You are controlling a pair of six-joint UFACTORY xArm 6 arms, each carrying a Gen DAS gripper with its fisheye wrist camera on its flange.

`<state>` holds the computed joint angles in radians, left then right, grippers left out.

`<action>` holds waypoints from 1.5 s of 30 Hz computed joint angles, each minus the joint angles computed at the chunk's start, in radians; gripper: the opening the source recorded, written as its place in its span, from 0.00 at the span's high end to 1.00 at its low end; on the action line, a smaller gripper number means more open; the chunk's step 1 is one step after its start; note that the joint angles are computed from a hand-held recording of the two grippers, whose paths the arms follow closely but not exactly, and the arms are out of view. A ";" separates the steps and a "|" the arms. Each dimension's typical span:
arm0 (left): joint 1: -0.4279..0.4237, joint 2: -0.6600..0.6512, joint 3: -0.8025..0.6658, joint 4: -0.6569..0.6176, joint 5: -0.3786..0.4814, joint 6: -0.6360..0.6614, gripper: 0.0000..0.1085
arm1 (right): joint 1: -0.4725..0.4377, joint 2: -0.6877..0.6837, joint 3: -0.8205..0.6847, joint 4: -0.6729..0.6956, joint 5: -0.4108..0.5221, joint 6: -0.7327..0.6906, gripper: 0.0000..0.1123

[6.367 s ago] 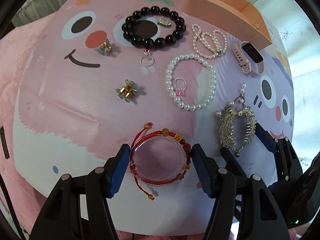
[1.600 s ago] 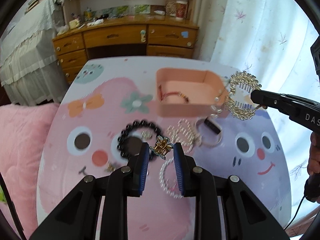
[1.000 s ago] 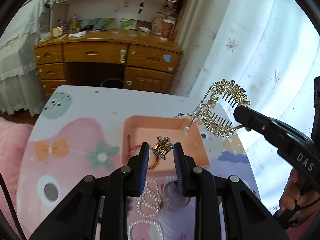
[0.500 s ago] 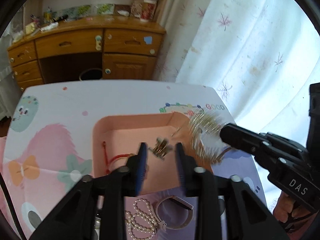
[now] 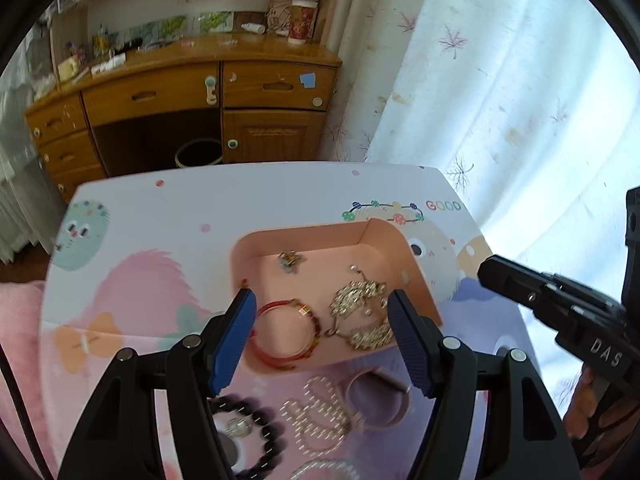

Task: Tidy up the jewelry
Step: 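Carry silver comb with right tool into pink box while left drops gold clip there, then grasp gold flower clip with left tool while right tool grasps pearl bracelet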

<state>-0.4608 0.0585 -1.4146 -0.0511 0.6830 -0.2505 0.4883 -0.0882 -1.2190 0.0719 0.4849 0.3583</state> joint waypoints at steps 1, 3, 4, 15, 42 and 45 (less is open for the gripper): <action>0.002 -0.020 0.017 0.005 0.002 0.007 0.38 | 0.006 -0.008 0.008 -0.018 -0.005 0.022 0.82; 0.010 -0.067 0.055 0.015 0.023 0.015 0.35 | 0.024 -0.036 0.032 -0.078 -0.001 0.100 0.72; 0.016 -0.089 0.071 0.013 0.034 0.021 0.35 | 0.030 -0.047 0.042 -0.090 0.000 0.121 0.71; 0.088 -0.348 0.285 0.027 0.171 0.111 0.27 | 0.161 -0.116 0.054 -0.419 0.158 0.417 0.46; 0.124 -0.528 0.637 -0.060 0.087 0.509 0.27 | 0.536 0.007 0.092 -0.787 0.334 0.737 0.55; 0.113 -0.504 0.628 -0.062 0.085 0.516 0.27 | 0.529 0.040 0.072 -0.760 0.337 0.725 0.71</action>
